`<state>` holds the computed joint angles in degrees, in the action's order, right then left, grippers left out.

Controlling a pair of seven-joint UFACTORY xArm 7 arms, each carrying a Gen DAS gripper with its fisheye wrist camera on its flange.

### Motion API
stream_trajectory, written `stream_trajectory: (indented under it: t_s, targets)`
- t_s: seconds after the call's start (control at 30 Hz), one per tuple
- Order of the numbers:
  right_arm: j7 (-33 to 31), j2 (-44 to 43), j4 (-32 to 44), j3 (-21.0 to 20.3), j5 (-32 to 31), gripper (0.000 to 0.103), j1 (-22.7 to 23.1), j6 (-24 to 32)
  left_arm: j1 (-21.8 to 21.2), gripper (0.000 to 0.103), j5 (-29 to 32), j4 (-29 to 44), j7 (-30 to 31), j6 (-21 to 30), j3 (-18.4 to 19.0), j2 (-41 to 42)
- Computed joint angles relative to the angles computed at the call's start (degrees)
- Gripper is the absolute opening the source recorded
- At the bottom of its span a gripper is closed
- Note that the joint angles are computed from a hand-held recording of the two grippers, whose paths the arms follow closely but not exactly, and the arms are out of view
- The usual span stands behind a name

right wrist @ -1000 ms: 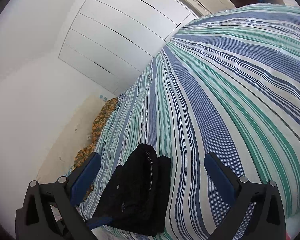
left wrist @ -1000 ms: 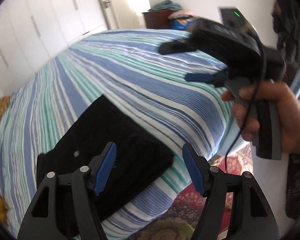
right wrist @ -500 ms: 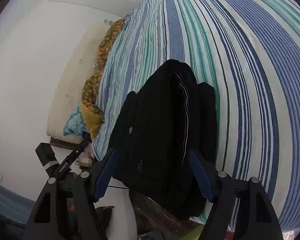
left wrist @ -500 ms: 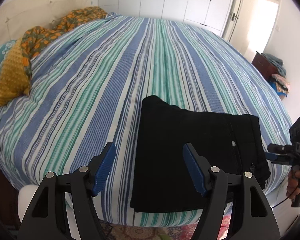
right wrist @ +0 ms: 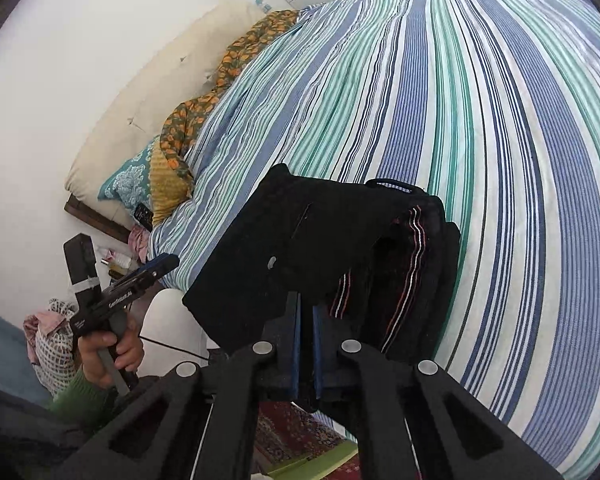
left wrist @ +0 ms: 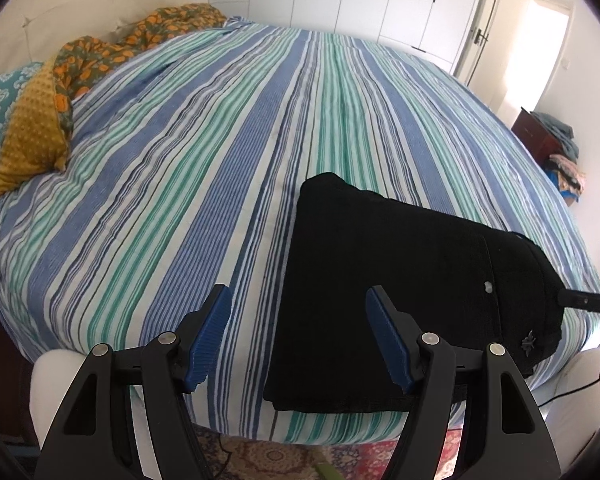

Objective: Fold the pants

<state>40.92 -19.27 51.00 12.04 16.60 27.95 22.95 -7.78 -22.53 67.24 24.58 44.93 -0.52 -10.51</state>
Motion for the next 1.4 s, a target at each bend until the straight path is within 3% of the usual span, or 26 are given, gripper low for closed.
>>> stream_trajectory:
  t_s: [0.23,0.4,0.43,0.47,0.53,0.73,0.8,0.83,0.9,0.97,1.07,1.27,1.33,1.4]
  targets:
    - [7.01,-3.79,-7.6,2.01,-1.32,0.0,-1.04,4.64,-0.82,0.072,2.57,-1.63,1.35,-0.92,-1.1,-0.61]
    - [16.4,-9.52,-13.29,4.58,-3.57,0.008,-2.91,-1.16,-1.18,0.072,3.32,-2.24,1.9,-1.28,-0.92,-1.06]
    - [17.55,-10.66,-13.51,4.9,-4.49,0.02,-3.14,-1.18,-1.17,0.072,3.2,-2.07,1.65,-1.08,-0.83,-0.86]
    - [18.08,-11.54,-13.54,5.04,-5.29,0.039,-3.0,-1.28,-1.13,0.072,3.06,-1.88,1.28,-0.84,-0.78,-0.63]
    - [18.38,-11.28,-12.08,5.45,-6.91,0.059,-2.6,-1.45,-1.09,0.072,2.79,-1.75,0.72,-0.52,-0.78,-0.42]
    - [14.26,-2.63,-1.12,7.26,-13.97,0.058,-1.96,5.37,-1.35,0.072,3.21,-2.68,1.09,-1.18,-1.03,-1.1]
    - [14.32,1.45,3.28,8.03,-17.01,0.056,-2.76,10.81,-1.33,0.072,3.58,-2.98,0.84,-1.27,-1.04,-1.32]
    - [13.19,3.5,5.28,7.79,-17.93,0.042,-2.49,13.71,-1.29,0.072,3.62,-3.04,0.72,-1.19,-0.96,-1.46]
    - [10.91,5.35,7.28,7.31,-19.55,0.03,-1.65,17.87,-1.21,0.072,3.37,-3.05,0.88,-1.07,-0.61,-1.93]
    - [10.07,5.64,9.83,7.56,-22.05,0.011,-1.17,22.94,-1.25,0.072,2.86,-3.25,1.72,-1.42,-0.25,-2.54]
    - [8.46,4.49,10.78,6.9,-22.1,0.01,-0.36,26.53,-1.79,0.077,2.21,-3.67,3.65,-1.95,-0.17,-2.79]
    - [7.38,5.88,9.85,6.37,-20.83,0.009,0.34,27.31,-3.08,0.077,4.11,-5.42,4.79,-3.98,-1.75,-1.59]
    - [7.77,5.05,8.9,5.99,-19.94,0.009,0.37,26.67,-4.43,0.07,6.51,-4.88,4.94,-0.32,-1.39,-0.33]
    - [7.89,4.15,8.22,5.72,-19.0,0.009,0.38,26.28,-3.44,0.068,10.21,-8.06,4.97,-2.83,-3.77,-1.73]
